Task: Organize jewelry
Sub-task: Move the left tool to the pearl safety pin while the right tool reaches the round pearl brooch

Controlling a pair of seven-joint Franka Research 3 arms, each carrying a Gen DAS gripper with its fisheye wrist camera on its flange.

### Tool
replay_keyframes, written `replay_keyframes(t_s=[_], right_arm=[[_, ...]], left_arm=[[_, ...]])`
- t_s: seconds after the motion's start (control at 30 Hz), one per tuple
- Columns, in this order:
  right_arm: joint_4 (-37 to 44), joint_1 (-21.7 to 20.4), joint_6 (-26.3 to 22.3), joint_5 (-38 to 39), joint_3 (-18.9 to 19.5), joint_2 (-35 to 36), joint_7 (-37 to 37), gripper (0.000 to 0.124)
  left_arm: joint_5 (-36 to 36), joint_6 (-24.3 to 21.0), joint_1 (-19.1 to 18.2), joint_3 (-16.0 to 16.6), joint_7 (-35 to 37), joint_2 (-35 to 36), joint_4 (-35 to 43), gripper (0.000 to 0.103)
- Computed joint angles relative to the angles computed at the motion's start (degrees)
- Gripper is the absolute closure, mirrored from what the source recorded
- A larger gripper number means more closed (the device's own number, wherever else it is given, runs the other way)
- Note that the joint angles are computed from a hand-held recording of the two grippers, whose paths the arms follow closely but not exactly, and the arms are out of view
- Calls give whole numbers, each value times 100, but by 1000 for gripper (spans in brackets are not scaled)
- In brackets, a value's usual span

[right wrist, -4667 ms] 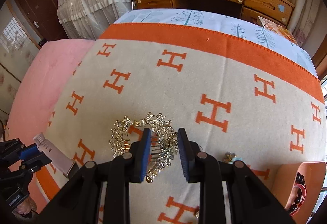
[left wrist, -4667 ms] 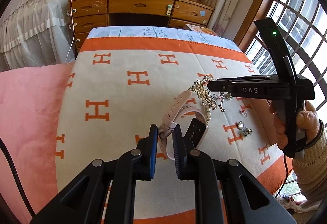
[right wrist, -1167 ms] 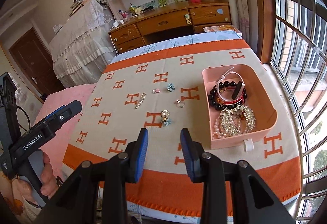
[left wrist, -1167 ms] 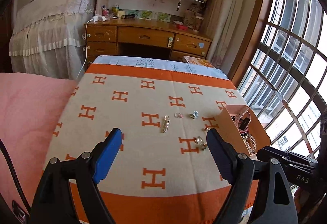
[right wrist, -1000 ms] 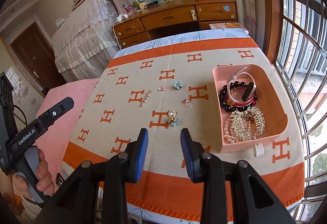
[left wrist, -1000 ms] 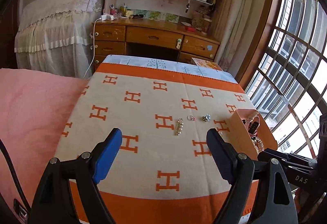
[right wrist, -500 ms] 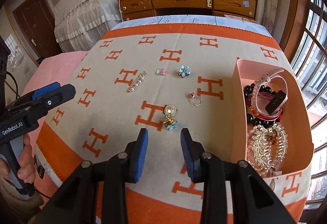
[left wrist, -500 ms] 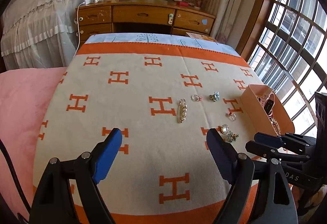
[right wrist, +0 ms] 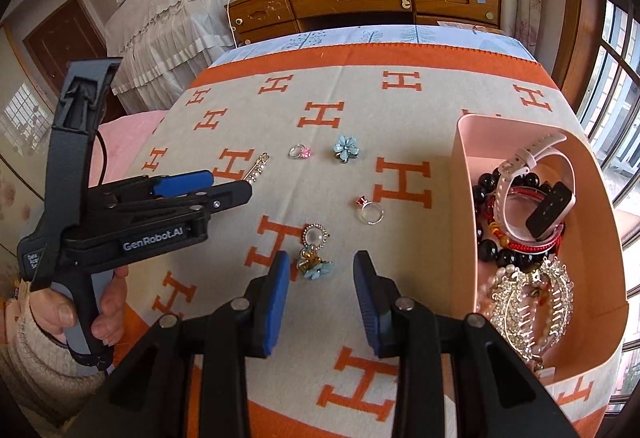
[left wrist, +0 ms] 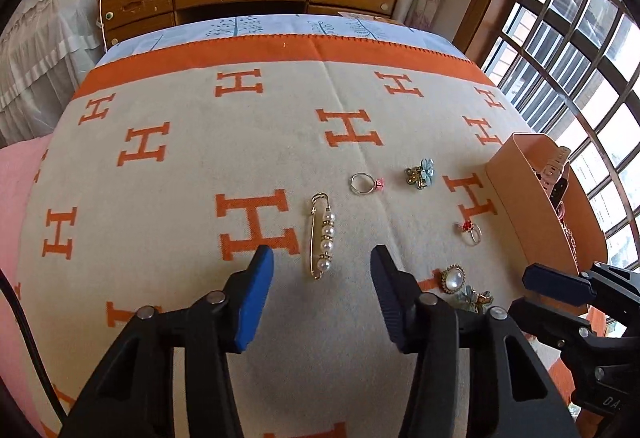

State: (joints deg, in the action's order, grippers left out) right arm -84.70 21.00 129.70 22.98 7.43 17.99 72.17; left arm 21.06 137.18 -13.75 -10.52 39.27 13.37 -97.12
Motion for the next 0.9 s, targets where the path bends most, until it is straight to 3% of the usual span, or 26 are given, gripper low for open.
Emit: replay_keyframes(t_s=[0.03, 0.23, 0.4, 0.47, 0.63, 0.9], right_arm=[[23, -7, -2, 24, 5, 24, -5, 90], [178, -24, -121, 85, 23, 157, -39, 90], [377, 1, -239, 89, 45, 315, -65, 90], [469, 46, -247, 14, 39, 387, -52, 90], [690, 179, -207, -221, 16, 567, 30, 90], [867, 584, -272, -1231, -165, 752, 301, 92]], left_arm=[[-47, -28, 10, -14, 74, 65, 73, 71], [309, -438, -158, 59, 132, 318, 433, 92], [202, -167, -61, 60, 73, 126, 141, 94], [298, -11, -46, 95, -125, -46, -61, 103], [377, 341, 53, 83, -341, -381, -466, 103], [261, 659, 205, 27, -311, -661, -865, 101]])
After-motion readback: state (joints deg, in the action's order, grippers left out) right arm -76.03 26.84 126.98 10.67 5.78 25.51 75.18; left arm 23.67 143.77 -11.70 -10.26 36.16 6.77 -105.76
